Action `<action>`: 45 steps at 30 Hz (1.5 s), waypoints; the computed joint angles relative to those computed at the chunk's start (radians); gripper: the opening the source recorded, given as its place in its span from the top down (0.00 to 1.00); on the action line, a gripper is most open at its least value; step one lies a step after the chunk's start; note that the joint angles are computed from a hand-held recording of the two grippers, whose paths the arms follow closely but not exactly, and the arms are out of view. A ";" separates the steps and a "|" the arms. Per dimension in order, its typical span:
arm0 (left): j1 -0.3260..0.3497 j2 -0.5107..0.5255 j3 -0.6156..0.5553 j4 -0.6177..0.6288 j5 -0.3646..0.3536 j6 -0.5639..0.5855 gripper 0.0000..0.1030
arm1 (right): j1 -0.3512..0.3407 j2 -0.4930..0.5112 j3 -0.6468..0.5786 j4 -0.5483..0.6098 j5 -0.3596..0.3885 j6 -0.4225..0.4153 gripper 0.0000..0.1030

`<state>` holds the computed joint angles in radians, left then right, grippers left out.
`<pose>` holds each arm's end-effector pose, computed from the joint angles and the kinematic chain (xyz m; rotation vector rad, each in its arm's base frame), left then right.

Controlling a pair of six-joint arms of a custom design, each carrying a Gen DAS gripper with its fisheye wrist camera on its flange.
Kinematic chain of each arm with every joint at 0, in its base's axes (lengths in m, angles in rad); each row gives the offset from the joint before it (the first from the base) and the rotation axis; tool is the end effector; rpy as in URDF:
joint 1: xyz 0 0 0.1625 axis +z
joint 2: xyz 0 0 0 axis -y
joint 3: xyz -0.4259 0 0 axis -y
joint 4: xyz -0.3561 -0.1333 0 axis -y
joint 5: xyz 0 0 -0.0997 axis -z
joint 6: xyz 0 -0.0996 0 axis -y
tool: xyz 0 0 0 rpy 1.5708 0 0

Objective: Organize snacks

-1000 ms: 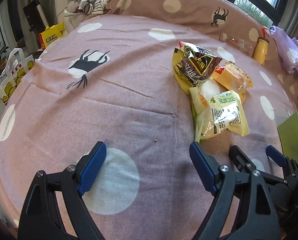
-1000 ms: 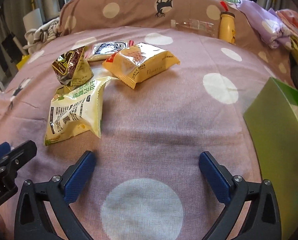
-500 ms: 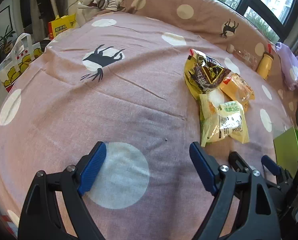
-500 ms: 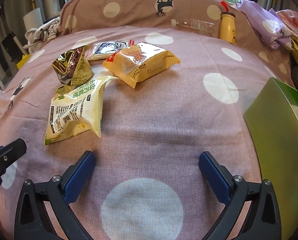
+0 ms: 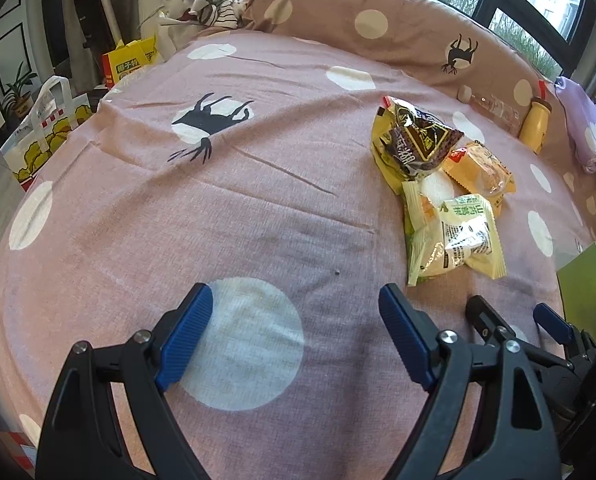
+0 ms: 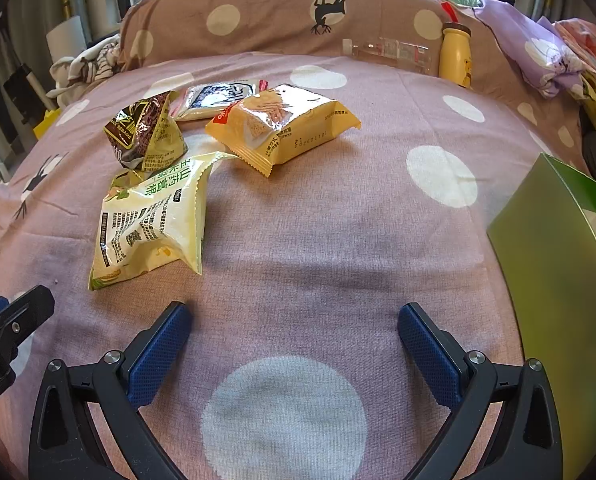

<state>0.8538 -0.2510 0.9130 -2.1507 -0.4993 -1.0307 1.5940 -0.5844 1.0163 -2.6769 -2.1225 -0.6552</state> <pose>-0.3520 -0.7397 -0.0063 -0.2934 2.2019 -0.9524 0.0999 -0.8074 0.2444 0.5644 -2.3032 0.5785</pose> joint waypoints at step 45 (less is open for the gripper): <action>-0.003 -0.002 0.000 -0.017 -0.033 0.003 0.17 | 0.001 0.000 0.000 0.000 -0.001 -0.001 0.00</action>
